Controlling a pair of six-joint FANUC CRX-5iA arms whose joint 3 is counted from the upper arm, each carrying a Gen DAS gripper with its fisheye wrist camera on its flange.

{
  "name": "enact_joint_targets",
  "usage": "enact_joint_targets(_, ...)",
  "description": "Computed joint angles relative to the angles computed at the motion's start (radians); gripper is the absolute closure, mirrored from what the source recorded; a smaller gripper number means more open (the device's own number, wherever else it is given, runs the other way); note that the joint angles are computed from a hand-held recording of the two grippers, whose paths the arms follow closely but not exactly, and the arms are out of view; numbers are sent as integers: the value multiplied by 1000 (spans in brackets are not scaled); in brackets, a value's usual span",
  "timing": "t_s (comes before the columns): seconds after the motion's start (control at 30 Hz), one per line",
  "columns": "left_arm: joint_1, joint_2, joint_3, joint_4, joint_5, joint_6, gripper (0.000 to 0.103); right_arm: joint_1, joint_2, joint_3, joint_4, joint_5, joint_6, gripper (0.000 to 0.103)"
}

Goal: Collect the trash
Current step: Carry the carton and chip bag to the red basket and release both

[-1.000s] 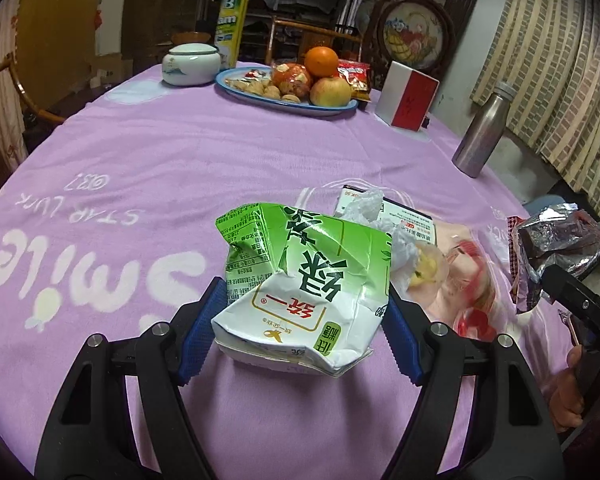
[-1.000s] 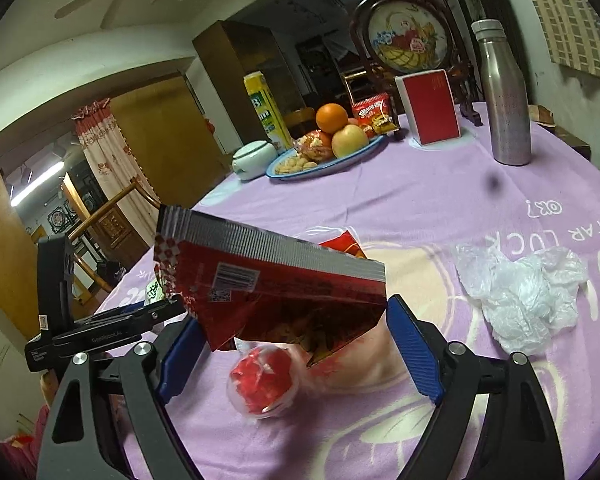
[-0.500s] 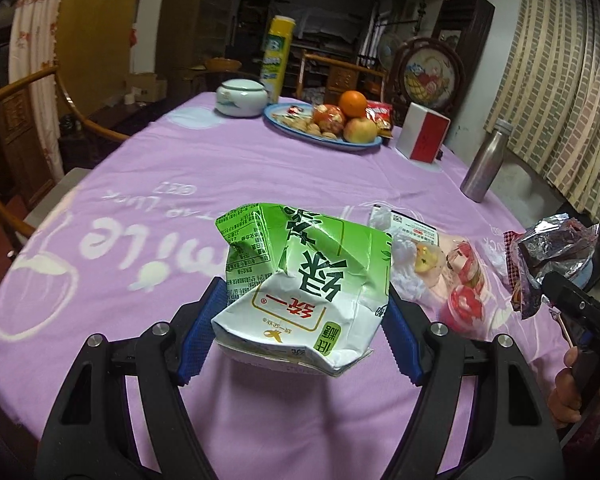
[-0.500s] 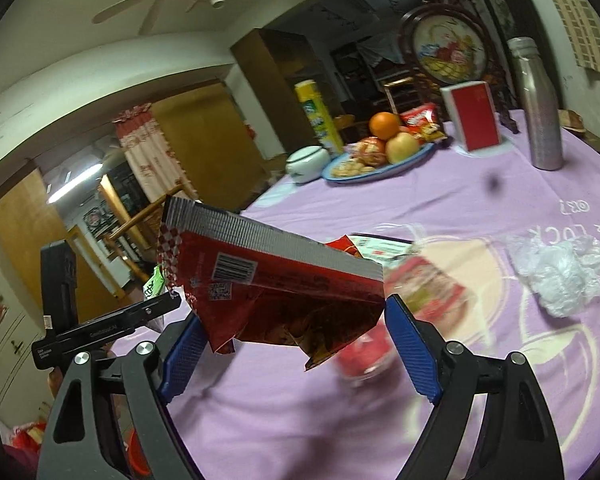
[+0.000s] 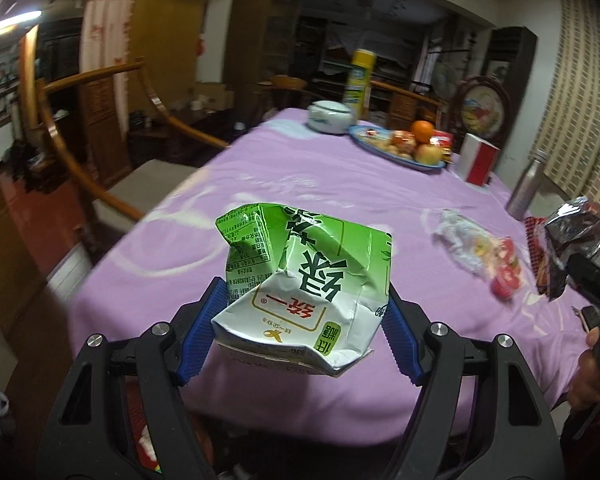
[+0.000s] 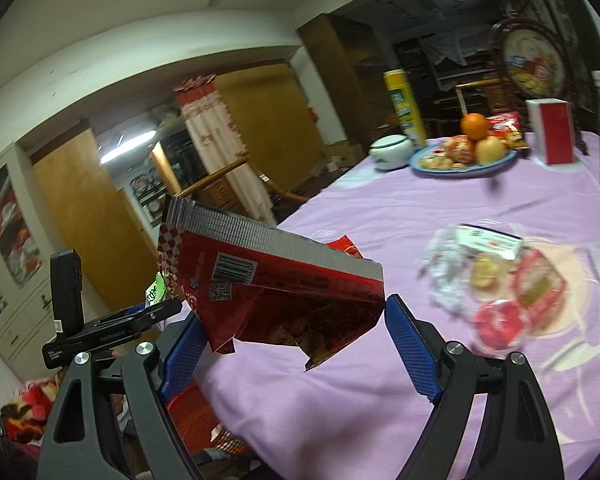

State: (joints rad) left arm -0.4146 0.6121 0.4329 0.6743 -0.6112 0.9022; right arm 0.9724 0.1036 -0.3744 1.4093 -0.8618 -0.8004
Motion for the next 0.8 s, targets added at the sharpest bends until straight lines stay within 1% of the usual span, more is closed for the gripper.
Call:
enact_joint_targets(0.1,45,-43,-66,-27,7,16,31,-7,44,65,-15,49,57,18)
enact_joint_targets(0.2,97,-75,-109,-105,-7,62,31,-15,100,147,-51,105,142,18)
enact_joint_targets(0.27,132,-75,-104,-168,-54,104,30,-20,145,214,-93,145,215,18)
enact_joint_targets(0.3,151,-66,-89,-207,-94,128,30,-21,167,248,-121,162,253,18)
enact_joint_targets(0.33,160,-59,-77,-229,-118,143,30,-20,190,282,-150,175,290,18)
enact_joint_targets(0.4,186,-38,-56,-260,-169,161,30,-17,224,334,-196,197,349,18)
enact_joint_targets(0.43,194,-30,-53,-261,-181,162,30,-13,252,379,-238,205,400,18)
enact_joint_targets(0.5,206,-14,-42,-270,-201,168,23,-6,293,448,-306,212,485,18)
enact_joint_targets(0.57,213,-10,-43,-316,-186,197,10,1,349,546,-404,210,609,18)
enact_joint_targets(0.67,223,-12,-59,-332,-142,211,9,10,434,707,-570,189,816,18)
enact_joint_targets(0.7,228,-14,-67,-330,-132,211,9,10,453,742,-608,185,864,18)
enact_joint_targets(0.77,238,-17,-75,-342,-103,234,8,16,525,882,-735,146,1019,18)
enact_joint_targets(0.8,245,-20,-78,-348,-90,242,7,15,551,931,-774,131,1067,18)
